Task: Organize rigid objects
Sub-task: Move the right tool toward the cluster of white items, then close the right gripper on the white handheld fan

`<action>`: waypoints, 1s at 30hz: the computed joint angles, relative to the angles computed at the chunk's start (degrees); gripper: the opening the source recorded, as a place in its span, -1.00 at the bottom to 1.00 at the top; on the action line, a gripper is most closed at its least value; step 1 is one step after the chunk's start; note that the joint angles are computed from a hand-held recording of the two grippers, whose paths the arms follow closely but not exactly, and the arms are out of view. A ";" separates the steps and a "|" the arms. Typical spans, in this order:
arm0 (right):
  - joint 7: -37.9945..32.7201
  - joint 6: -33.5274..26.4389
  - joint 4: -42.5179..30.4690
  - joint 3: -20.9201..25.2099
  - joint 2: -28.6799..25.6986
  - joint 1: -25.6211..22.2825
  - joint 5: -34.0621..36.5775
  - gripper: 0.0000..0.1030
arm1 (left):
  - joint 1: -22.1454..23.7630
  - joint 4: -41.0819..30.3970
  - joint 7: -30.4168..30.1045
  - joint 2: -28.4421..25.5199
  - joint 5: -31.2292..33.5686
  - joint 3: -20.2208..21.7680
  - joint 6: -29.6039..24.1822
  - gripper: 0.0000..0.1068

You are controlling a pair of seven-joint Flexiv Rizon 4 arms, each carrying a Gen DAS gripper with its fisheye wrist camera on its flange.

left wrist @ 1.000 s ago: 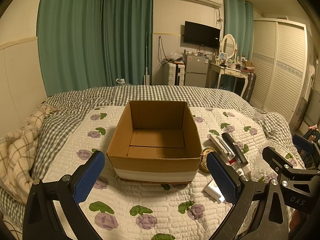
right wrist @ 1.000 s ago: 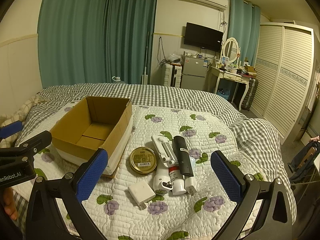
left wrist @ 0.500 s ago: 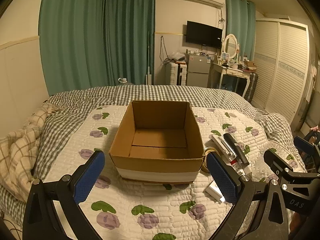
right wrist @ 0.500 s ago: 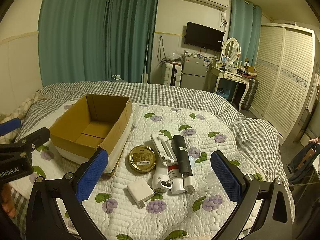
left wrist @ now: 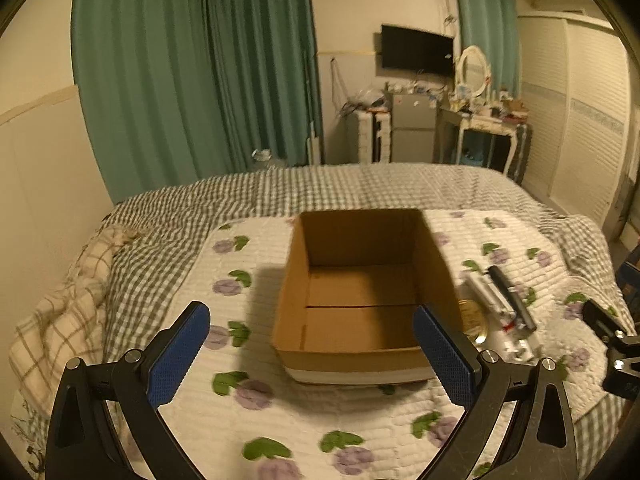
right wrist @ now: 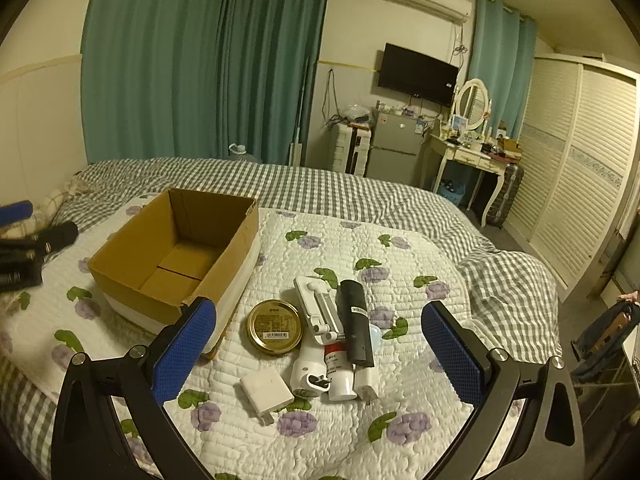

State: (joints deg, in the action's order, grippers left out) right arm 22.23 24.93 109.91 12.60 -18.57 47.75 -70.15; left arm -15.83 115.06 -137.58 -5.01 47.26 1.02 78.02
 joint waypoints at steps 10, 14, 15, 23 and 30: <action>-3.71 10.00 0.00 -2.19 -2.26 -4.57 0.77 1.00 | 3.34 -0.97 19.06 -6.94 -18.47 0.47 -2.17 0.45; -5.03 12.99 -0.24 -3.31 -3.72 -5.59 1.11 1.00 | 4.10 -1.09 26.06 -9.45 -27.03 0.09 -3.15 0.13; -5.38 14.20 -0.20 -3.57 -4.13 -6.05 1.28 1.00 | 4.50 -1.02 28.06 -10.12 -29.40 -0.20 -3.50 0.01; -6.16 19.75 1.01 -5.15 -5.76 -7.94 3.13 1.00 | 4.92 -1.31 36.30 -12.88 -39.15 -0.61 -5.91 -0.30; -6.24 23.39 2.08 -5.73 -7.04 -8.75 5.71 1.00 | 2.82 -2.70 39.41 -13.82 -39.87 0.60 -7.98 -0.69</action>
